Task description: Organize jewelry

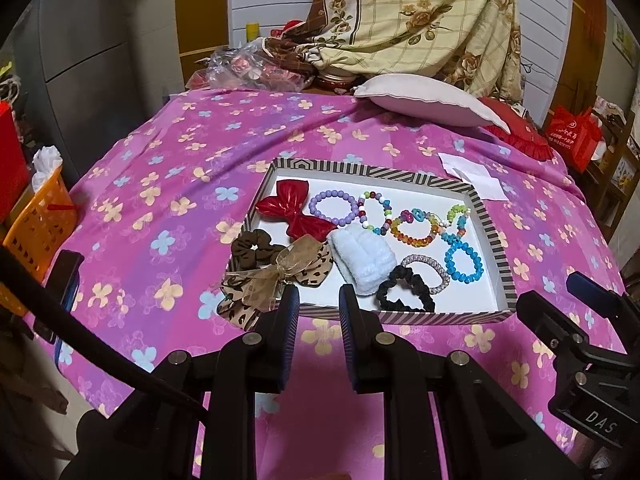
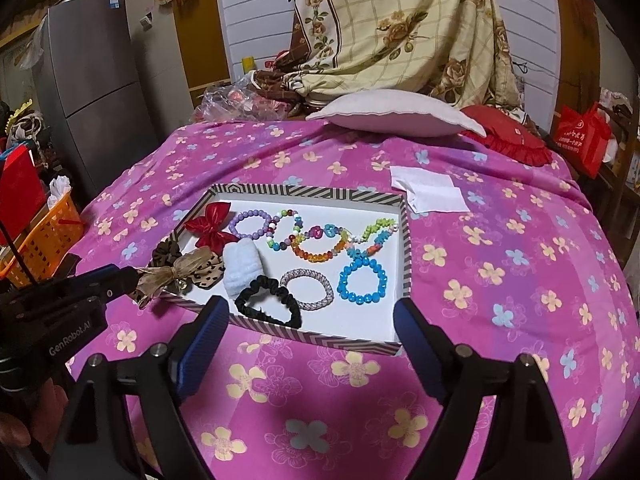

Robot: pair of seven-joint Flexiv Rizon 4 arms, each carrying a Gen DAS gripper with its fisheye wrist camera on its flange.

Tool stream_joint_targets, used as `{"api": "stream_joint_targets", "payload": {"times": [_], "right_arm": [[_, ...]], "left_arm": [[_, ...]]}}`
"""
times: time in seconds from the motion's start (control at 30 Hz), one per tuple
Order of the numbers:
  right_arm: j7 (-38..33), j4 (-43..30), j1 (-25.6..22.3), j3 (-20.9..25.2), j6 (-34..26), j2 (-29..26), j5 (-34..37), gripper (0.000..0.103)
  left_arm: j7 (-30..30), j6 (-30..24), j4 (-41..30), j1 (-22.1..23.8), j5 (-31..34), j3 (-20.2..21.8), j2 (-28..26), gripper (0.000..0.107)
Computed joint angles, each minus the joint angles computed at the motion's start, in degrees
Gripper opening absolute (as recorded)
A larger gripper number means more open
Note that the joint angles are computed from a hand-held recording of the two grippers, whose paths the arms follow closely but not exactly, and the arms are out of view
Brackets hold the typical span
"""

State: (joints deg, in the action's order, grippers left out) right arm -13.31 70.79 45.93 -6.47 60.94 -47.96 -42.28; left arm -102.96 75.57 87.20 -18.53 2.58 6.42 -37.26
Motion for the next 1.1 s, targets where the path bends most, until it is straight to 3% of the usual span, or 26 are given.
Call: {"api": "stream_joint_targets", "payload": {"times": [0.73, 0.9, 1.1], "right_arm": [[-2.79, -1.87, -0.71, 0.87, -0.47, -1.34, 2.06, 0.088], [-3.45, -1.88, -1.04, 1.01, -0.06, -1.78, 3.10, 0.088], [-0.17, 4.01, -1.93, -1.40, 2.32, 0.47, 2.20, 0.088]], "left_arm": [[-0.10, -0.01, -0.82, 0.12, 0.18, -0.19, -0.10, 0.041], [1.21, 2.19, -0.66, 0.97, -0.56, -1.32, -1.15, 0.041], [0.08, -0.06, -2.30, -0.11, -0.74, 1.21, -2.74, 0.041]]}}
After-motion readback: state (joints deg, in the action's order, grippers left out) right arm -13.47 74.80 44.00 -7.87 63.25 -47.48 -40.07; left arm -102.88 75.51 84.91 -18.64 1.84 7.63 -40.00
